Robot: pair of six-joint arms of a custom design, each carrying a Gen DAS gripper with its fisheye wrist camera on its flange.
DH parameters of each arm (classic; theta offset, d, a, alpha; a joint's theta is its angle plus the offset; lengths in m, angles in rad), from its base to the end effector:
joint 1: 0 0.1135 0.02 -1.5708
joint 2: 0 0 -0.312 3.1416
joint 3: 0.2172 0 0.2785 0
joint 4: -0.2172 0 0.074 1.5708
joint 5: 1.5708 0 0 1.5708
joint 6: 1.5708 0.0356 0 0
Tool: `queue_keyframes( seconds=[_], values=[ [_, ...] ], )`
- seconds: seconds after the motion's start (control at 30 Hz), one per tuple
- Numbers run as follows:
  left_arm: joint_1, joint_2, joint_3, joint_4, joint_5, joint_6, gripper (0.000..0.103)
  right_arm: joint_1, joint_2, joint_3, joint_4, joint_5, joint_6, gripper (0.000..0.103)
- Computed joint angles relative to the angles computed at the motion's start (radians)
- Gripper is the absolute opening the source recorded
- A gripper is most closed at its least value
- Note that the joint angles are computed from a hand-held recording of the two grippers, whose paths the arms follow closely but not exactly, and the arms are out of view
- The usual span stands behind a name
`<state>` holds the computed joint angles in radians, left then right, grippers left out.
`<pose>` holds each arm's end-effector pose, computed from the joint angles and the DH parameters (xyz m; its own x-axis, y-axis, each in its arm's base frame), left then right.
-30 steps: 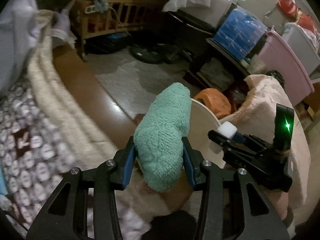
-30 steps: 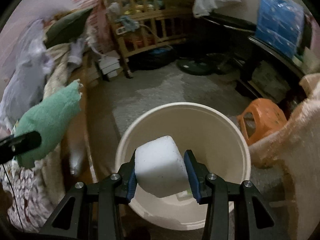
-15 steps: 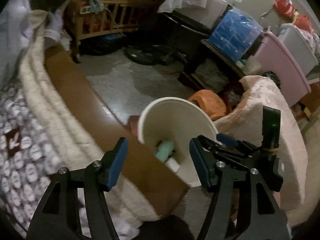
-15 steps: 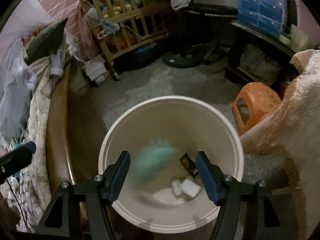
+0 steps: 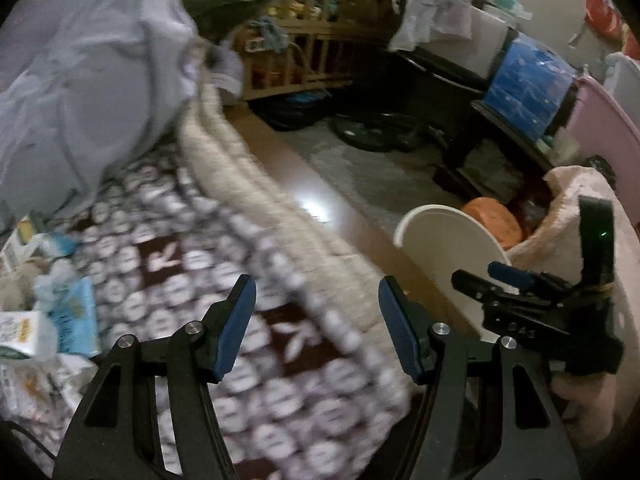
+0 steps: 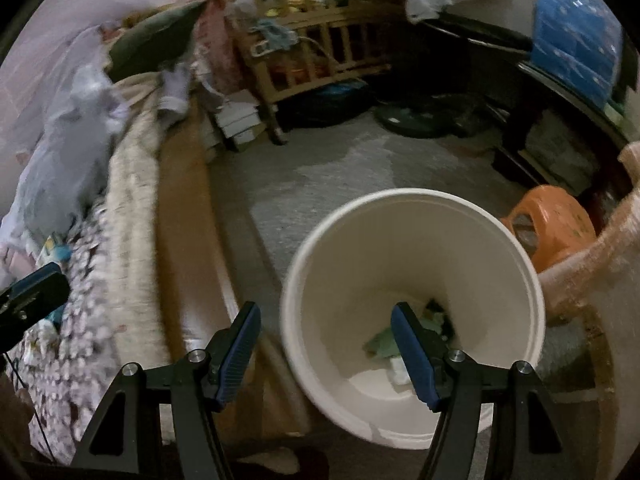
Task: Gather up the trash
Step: 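Move both open grippers back to the remaining trash on the bed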
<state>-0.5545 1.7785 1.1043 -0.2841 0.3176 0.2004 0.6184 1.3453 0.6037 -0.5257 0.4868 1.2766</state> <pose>0.3310 -0.2181 0.2077 -0.5517 0.5641 -0.6143 0.7782 0.6131 -0.1360 0.1912 0.1156 0.1775 -0.6068 0.6064 -0.5139 0.6286 0.7618 0.1566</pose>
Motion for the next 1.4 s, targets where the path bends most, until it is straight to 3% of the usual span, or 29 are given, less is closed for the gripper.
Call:
queue_keyframes(
  seconds=[0.3, 0.6, 0.87, 1.0, 1.23, 1.33, 1.4],
  values=[
    [0.2, -0.047, -0.055, -0.002, 0.004, 0.081, 0.063, 0.073, 0.194, 0.213, 0.069, -0.008, -0.108, 0.066],
    [0.434, -0.028, -0.011, -0.054, 0.026, 0.186, 0.063, 0.104, 0.426, 0.438, 0.149, -0.094, -0.232, 0.066],
    [0.63, 0.047, 0.053, -0.106, 0.007, 0.248, 0.063, 0.093, 0.662, 0.76, 0.12, -0.168, -0.401, 0.066],
    [0.691, 0.107, 0.111, -0.127, -0.012, 0.23, 0.063, 0.069, 0.819, 1.007, 0.062, -0.228, -0.512, 0.066],
    [0.684, 0.227, 0.244, -0.145, -0.032, 0.173, 0.063, 0.013, 1.134, 1.533, -0.207, -0.244, -0.636, 0.066],
    [0.68, 0.284, 0.323, -0.174, -0.04, 0.165, 0.063, 0.016, 1.202, 1.649, -0.297, -0.296, -0.676, 0.066],
    [0.695, 0.307, 0.368, -0.198, -0.022, 0.154, 0.063, 0.037, 1.168, 1.591, -0.263, -0.337, -0.694, 0.066]
  ],
)
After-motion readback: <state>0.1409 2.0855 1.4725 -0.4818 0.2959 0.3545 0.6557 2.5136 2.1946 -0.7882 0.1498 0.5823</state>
